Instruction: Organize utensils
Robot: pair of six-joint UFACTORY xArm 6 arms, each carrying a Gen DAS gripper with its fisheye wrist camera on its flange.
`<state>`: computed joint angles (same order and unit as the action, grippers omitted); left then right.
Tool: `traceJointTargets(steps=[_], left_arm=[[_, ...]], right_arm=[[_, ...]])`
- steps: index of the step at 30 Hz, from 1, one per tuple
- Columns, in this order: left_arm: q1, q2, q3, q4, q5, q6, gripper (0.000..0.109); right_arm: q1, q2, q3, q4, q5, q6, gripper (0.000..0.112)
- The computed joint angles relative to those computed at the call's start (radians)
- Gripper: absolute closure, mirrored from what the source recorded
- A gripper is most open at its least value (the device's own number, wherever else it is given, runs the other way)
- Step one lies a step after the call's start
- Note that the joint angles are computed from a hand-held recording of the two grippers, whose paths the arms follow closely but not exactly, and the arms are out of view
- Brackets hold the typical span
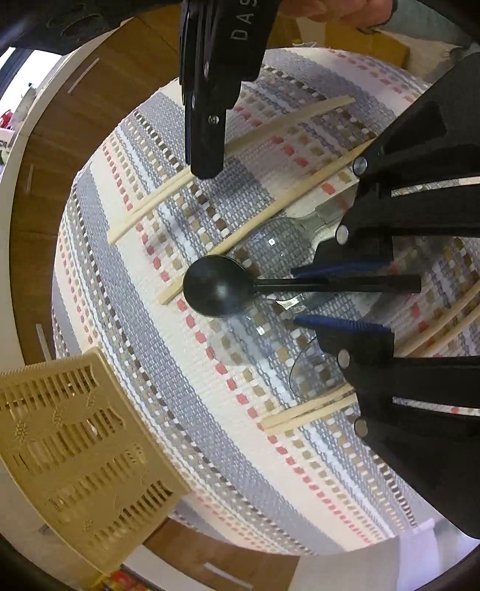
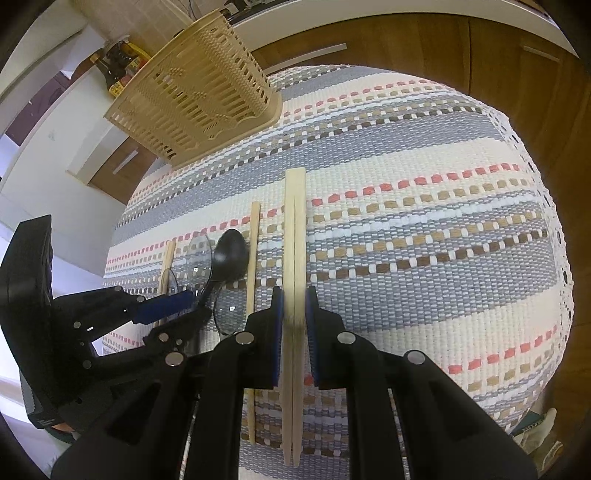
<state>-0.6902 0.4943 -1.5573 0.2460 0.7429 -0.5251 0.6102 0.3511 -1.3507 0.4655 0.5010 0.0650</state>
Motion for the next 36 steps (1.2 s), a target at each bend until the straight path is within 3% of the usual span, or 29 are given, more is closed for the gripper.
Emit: traceJointTargets(steps=[3,9,12,14,18,24,28,31,36], left_arm=[[0.008,-0.045,0.072,-0.011,-0.068,-0.016,0.097],[0.033,-0.182,0.268,-0.067,-0.298,-0.038,0.097],[0.048,-0.240,0.342,-0.202,-0.373,0.055,0.097],[0.051,-0.253,0.356,-0.308,-0.357,0.153,0.097],[0.050,-0.240,0.348,-0.261,-0.287,0.094,0.097],[0.034,-0.210,0.342,-0.397,-0.299,0.157,0.096],[0.028,-0.171,0.293,-0.318,-0.267,0.103,0.096],[0.019,-0.145,0.260,-0.280,-0.247,0.078,0.102],[0.005,-0.135,0.253,-0.236,-0.276,0.028,0.103]], right_arm=[[-0.002,-0.013,0.014,0.003,-0.007,-0.007,0.102],[0.006,-0.048,0.044,0.010,-0.046,-0.039,0.102],[0.019,-0.060,0.041,0.007,-0.066,-0.063,0.102],[0.026,-0.049,0.019,-0.034,-0.060,-0.035,0.102],[0.028,-0.013,-0.024,-0.058,-0.036,-0.006,0.102],[0.027,0.014,-0.045,-0.058,-0.013,0.009,0.102],[0.025,0.010,-0.042,-0.043,-0.021,0.000,0.102],[0.020,0.003,-0.032,-0.011,-0.029,-0.024,0.102],[0.018,0.000,-0.022,0.021,-0.033,-0.049,0.102]])
